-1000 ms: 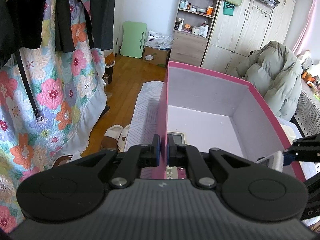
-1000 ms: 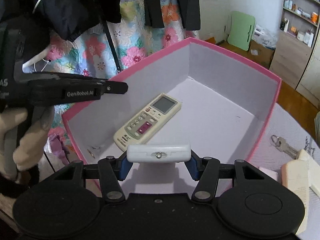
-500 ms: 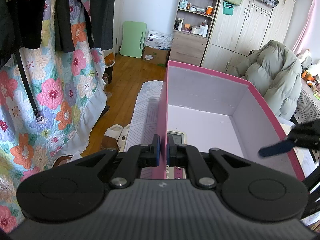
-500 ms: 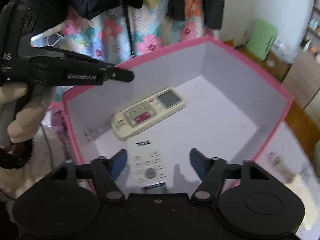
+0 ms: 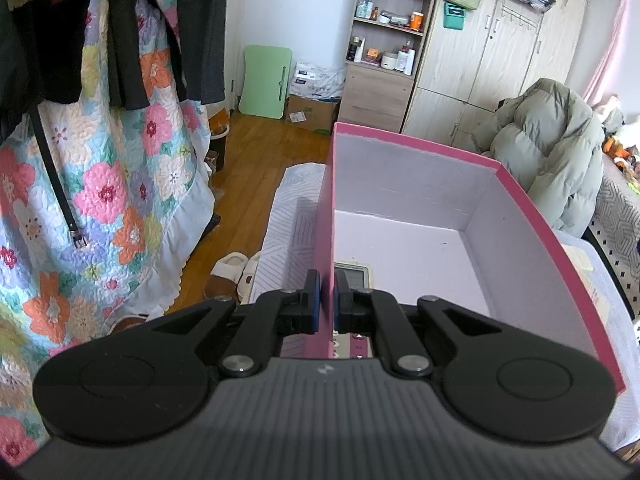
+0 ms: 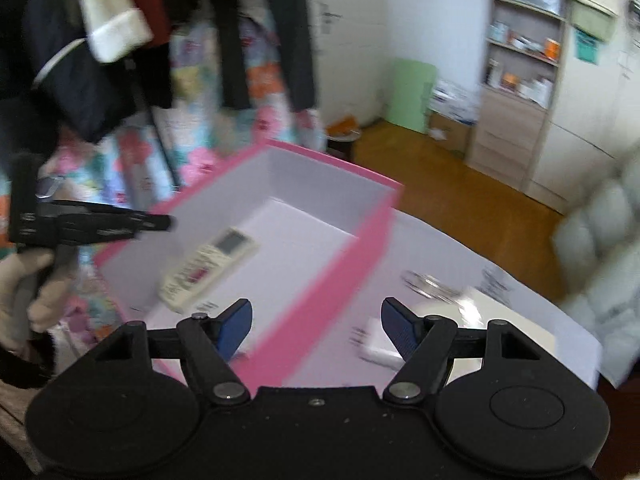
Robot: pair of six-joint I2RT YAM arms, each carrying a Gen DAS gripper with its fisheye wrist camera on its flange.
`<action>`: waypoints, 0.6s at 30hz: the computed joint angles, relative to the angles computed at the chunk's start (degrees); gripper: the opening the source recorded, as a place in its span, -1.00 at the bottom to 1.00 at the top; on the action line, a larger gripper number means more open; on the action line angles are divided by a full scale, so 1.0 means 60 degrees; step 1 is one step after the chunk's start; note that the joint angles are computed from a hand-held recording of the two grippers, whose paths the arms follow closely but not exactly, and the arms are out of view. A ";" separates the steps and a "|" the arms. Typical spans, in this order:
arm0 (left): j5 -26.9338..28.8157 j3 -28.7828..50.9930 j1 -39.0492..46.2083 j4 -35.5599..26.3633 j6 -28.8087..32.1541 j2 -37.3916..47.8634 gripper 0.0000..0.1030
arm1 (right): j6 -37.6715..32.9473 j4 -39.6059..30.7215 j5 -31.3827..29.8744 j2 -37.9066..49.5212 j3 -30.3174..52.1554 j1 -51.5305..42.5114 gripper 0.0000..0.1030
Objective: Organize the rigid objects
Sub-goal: 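Grasp a cream remote on the table with the right tool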
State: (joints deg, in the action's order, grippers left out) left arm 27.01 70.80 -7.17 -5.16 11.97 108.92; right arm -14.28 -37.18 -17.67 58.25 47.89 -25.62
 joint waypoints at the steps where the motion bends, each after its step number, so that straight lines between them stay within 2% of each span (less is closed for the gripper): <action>1: 0.0019 -0.0022 -0.0007 0.0065 0.0138 -0.0005 -0.90 | -0.0126 -0.0058 -0.0024 0.0018 -0.0066 -0.0340 0.46; 2: 0.0058 0.0008 -0.0002 0.0029 0.0313 0.0003 -0.90 | -0.0286 -0.0047 -0.0005 0.0089 -0.0140 -0.0625 0.41; 4: 0.0205 0.0185 0.0051 -0.0174 0.0362 0.0089 -0.90 | -0.0609 0.0079 0.0959 0.0484 -0.0264 -0.0591 0.33; 8: 0.0169 0.0290 0.0051 -0.0291 0.0308 0.0138 -0.90 | -0.1674 0.1017 0.2253 0.1268 -0.0591 -0.0331 0.30; 12: 0.0142 0.0319 0.0048 -0.0362 0.0311 0.0125 -0.90 | -0.2076 0.1477 0.2084 0.2781 -0.0028 -0.0744 0.31; 18: 0.0037 0.0335 0.0000 -0.0354 0.0407 0.0131 -0.90 | -0.1417 0.1413 0.1614 0.5067 0.1374 -0.0916 0.34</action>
State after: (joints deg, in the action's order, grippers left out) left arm 27.23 72.80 -7.17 -7.28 14.42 109.71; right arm -22.78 -28.70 -7.98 88.65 56.13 -31.12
